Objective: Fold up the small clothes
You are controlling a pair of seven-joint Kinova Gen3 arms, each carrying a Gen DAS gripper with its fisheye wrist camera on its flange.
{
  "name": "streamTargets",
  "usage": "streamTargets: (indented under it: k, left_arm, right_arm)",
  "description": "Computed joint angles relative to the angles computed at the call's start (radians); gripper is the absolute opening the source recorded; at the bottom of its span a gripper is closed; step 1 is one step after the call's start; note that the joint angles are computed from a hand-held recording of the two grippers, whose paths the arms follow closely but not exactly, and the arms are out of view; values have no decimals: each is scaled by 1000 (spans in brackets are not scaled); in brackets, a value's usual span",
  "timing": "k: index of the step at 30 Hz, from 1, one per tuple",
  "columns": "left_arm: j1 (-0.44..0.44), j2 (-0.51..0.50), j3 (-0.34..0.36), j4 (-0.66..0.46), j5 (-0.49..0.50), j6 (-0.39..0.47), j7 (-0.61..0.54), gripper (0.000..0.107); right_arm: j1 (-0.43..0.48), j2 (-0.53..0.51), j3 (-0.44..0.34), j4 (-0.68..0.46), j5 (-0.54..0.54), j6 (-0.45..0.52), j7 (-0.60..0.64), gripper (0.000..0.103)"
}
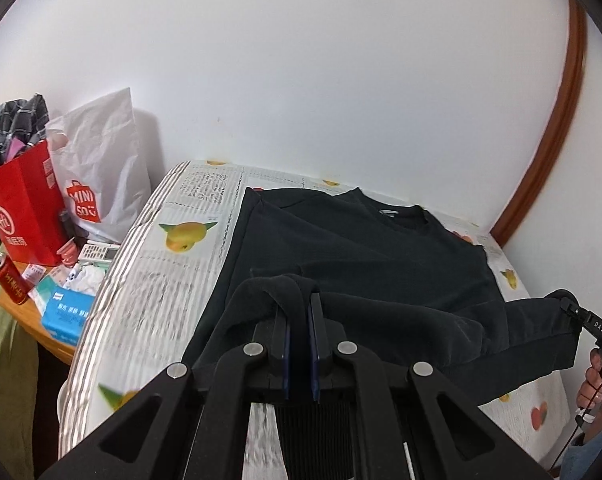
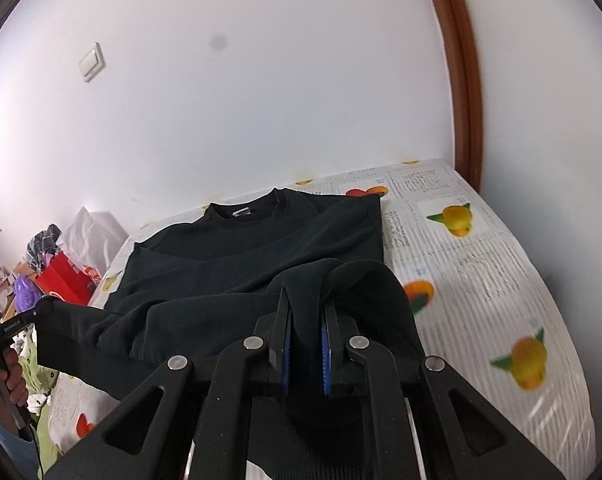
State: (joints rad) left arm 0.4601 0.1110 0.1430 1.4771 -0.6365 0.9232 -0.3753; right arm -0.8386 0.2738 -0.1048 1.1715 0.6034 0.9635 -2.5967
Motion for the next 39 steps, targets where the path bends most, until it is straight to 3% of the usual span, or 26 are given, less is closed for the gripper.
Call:
streamTargets:
  k: [9, 16, 21, 23, 24, 26, 28, 32, 36, 39]
  left_arm:
    - [-34, 145, -72, -79, 84, -34, -107, 8]
    - [-63, 185, -108, -62, 182, -93, -162, 11]
    - [-69, 186, -115, -59, 216, -108, -196, 13]
    - [-76, 177, -110, -61, 237, -100, -223, 20]
    - [-80, 164, -105, -55, 250, -97, -239, 23]
    - [-64, 139, -110, -34, 233, -93, -228, 43]
    - [-41, 104, -115, 9, 188, -103, -188, 51]
    - [-47, 59, -97, 74, 150, -90, -144, 52]
    - [-91, 31, -77, 134, 186, -98, -137, 52]
    - [-145, 20, -64, 176, 277, -150, -197, 52]
  right_arm:
    - [78, 187, 50, -155, -140, -15, 162, 11]
    - [95, 271, 100, -191, -214, -4, 181, 15]
    - [85, 275, 118, -192, -221, 18, 155, 34]
    - [88, 258, 107, -186, -231, 34, 174, 41]
    - [83, 238, 101, -167, -228, 36, 190, 45]
    - [68, 189, 96, -103, -204, 9, 199, 45]
    - [42, 131, 92, -25, -146, -12, 171, 45]
    - [-4, 74, 123, 62, -53, 31, 52, 46]
    - [115, 41, 56, 137, -152, -15, 5, 46]
    - [166, 32, 31, 180, -205, -88, 10, 46]
